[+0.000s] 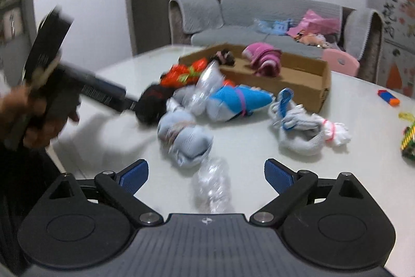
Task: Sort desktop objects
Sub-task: 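Grasp the black red-ribbon sock with left gripper while right grasps clear plastic bundle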
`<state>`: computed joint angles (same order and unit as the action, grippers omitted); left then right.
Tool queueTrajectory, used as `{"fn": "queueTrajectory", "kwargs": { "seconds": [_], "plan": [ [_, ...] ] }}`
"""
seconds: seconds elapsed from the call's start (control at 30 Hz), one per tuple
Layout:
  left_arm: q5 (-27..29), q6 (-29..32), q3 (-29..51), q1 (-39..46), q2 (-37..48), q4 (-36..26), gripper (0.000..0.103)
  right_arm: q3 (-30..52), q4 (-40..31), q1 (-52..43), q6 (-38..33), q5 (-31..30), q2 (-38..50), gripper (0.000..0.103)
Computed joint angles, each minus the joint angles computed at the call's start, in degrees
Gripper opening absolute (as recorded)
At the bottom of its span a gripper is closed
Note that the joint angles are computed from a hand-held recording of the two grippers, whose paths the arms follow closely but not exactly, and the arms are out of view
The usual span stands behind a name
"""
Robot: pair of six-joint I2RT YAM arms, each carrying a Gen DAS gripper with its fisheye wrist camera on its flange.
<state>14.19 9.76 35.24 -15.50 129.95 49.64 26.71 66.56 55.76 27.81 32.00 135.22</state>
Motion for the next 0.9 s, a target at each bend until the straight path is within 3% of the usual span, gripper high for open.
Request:
{"fn": "queueTrajectory", "kwargs": {
  "seconds": [0.33, 0.57, 0.9],
  "plan": [
    [-0.8, -7.4, 5.2, -1.8, 1.0, -5.5, 0.103, 2.4, -6.0, -0.4, 1.9, 0.0, 2.1, 0.066],
    [-0.9, -10.7, 8.6, -0.8, 3.1, -8.6, 0.102, 2.0, -6.2, 0.7, 3.8, 0.2, 2.4, 0.058],
    [-2.0, -7.9, 5.9, 4.4, 1.1, -8.8, 0.101, 1.5, -5.6, 0.7, 3.7, 0.0, 2.3, 0.052]
  ]
}}
